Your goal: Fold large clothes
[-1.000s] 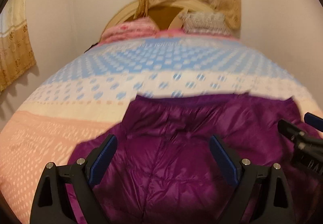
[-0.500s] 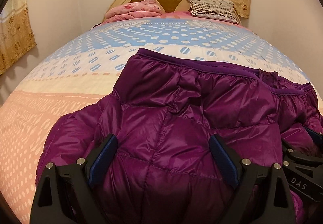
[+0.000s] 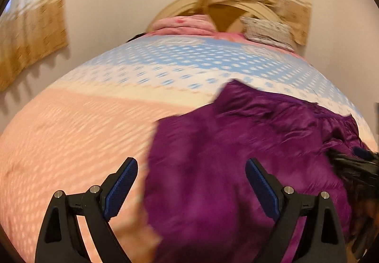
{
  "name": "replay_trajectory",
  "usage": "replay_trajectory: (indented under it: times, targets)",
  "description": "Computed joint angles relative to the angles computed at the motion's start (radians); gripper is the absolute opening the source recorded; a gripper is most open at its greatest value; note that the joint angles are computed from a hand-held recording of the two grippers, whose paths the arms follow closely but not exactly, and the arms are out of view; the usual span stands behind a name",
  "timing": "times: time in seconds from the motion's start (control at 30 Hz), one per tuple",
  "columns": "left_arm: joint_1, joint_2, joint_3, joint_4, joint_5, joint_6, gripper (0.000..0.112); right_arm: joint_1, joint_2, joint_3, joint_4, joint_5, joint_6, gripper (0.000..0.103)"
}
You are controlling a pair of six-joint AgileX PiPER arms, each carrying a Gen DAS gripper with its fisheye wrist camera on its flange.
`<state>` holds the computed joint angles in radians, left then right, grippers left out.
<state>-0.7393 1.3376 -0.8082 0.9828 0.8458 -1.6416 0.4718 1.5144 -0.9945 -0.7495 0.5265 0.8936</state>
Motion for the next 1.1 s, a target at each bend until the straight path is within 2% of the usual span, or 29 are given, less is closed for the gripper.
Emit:
replay_trajectory:
  times: [0.07, 0.13, 0.27, 0.33, 0.4, 0.47, 0.53, 0.57, 0.6, 0.7, 0.83, 0.9, 0.97, 1.1]
  targets:
    - [0.000, -0.095, 0.101, -0.020, 0.004, -0.054, 0.092, 0.060, -0.121, 0.102, -0.080, 0.012, 0.079, 0.096]
    - [0.006, -0.130, 0.160, -0.041, -0.042, -0.091, 0.092, 0.128, -0.179, 0.182, -0.199, 0.055, 0.207, 0.097]
    - [0.031, -0.115, 0.229, -0.021, -0.200, -0.201, 0.092, 0.156, -0.150, 0.270, -0.289, 0.025, 0.326, 0.098]
    - [0.041, -0.095, 0.240, -0.007, -0.272, -0.239, 0.080, 0.156, -0.134, 0.290, -0.329, 0.012, 0.380, 0.098]
    - [0.037, -0.082, 0.234, 0.030, -0.301, -0.273, 0.064, 0.157, -0.120, 0.276, -0.305, 0.029, 0.352, 0.100]
    - [0.051, -0.074, 0.233, 0.049, -0.345, -0.266, 0.054, 0.167, -0.091, 0.258, -0.289, 0.048, 0.331, 0.101]
    - [0.100, -0.064, 0.239, 0.049, -0.439, -0.256, 0.045, 0.164, -0.087, 0.250, -0.265, 0.050, 0.306, 0.101]
    - [0.130, -0.062, 0.252, 0.070, -0.505, -0.273, 0.032, 0.159, -0.090, 0.253, -0.259, 0.041, 0.303, 0.101]
    - [0.145, -0.056, 0.250, 0.076, -0.531, -0.270, 0.029, 0.156, -0.095, 0.254, -0.251, 0.039, 0.295, 0.101]
    - [0.120, -0.070, 0.242, 0.085, -0.506, -0.249, 0.016, 0.154, -0.139, 0.267, -0.214, 0.033, 0.256, 0.100]
    - [0.140, -0.130, 0.272, 0.074, -0.535, -0.218, 0.013, 0.202, -0.248, 0.325, -0.272, 0.090, 0.332, 0.101]
    - [0.149, -0.143, 0.282, 0.082, -0.555, -0.227, 0.012, 0.233, -0.208, 0.330, -0.253, 0.126, 0.317, 0.102]
    - [0.140, -0.144, 0.279, 0.101, -0.550, -0.250, 0.011, 0.270, -0.175, 0.338, -0.315, 0.160, 0.392, 0.102]
    - [0.140, -0.199, 0.290, 0.086, -0.548, -0.232, 0.009, 0.305, -0.151, 0.303, -0.277, 0.213, 0.392, 0.102]
